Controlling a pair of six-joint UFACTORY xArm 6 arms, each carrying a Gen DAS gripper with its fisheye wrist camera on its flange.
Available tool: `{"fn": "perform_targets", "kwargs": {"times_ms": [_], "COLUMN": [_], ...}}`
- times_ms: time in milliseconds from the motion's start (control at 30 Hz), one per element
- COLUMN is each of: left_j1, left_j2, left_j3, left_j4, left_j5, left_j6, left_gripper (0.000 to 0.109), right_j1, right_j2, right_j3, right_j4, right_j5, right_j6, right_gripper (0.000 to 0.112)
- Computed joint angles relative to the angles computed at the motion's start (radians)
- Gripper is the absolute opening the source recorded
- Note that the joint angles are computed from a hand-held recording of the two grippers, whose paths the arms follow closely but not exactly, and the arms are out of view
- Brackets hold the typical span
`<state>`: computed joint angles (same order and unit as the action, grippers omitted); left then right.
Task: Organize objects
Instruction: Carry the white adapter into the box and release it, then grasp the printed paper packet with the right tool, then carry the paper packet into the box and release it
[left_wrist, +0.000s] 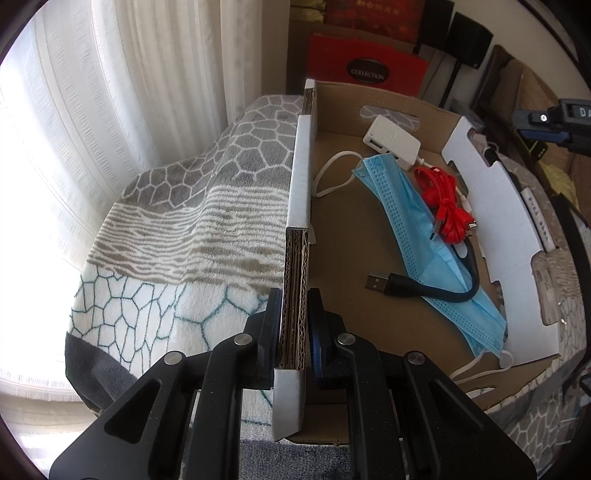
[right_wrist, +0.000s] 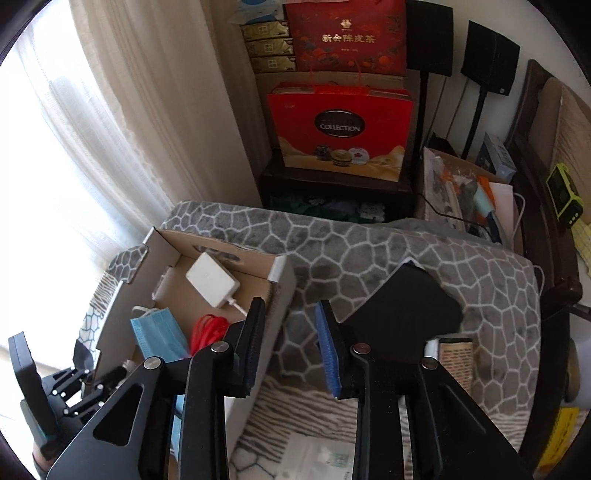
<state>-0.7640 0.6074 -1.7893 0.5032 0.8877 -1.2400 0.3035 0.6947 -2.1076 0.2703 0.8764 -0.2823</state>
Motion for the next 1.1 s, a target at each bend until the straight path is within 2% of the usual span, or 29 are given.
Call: {"fn": "perform_targets", "kwargs": {"times_ms": [133, 300, 400, 600, 1033, 1100], "left_j1": [0.0, 0.0, 0.0, 0.0, -0.001, 0.0], "left_j2": [0.0, 0.002, 0.001, 0.0, 0.004, 0.004], "left_j3": [0.0, -0.003, -0.002, -0.001, -0.006, -0.006], "left_j4": [0.001, -0.001, -0.001, -0.001, -0.001, -0.001], "left_j5": [0.001, 0.002, 0.002, 0.001, 0.008, 0.008], "left_j6": [0.0, 0.001, 0.0, 0.001, 0.003, 0.003], "left_gripper": [0.012, 0.012, 0.012, 0.012, 0.012, 0.012], "right_j1": [-0.039, -0.086, -0.119, -0.163, -0.185, -0.185], "right_j2": [-0.035, -0.064, -0.064, -0.032, -0.027, -0.03], "right_j3": [0.057, 0.125, 0.14, 0.125, 0.202, 0.211], "right_j4": [-0.046, -0.109, -0.11, -0.134, -0.106, -0.109], "right_j5": [-0.006, -0.028, -0.025, 0.011, 0.011, 0.007], "right_j6": [0.006, 0.044, 0.068, 0.114, 0.102, 0.101], "right_gripper": [0.053, 0.062, 0.071, 0.076, 0.076, 0.073]}}
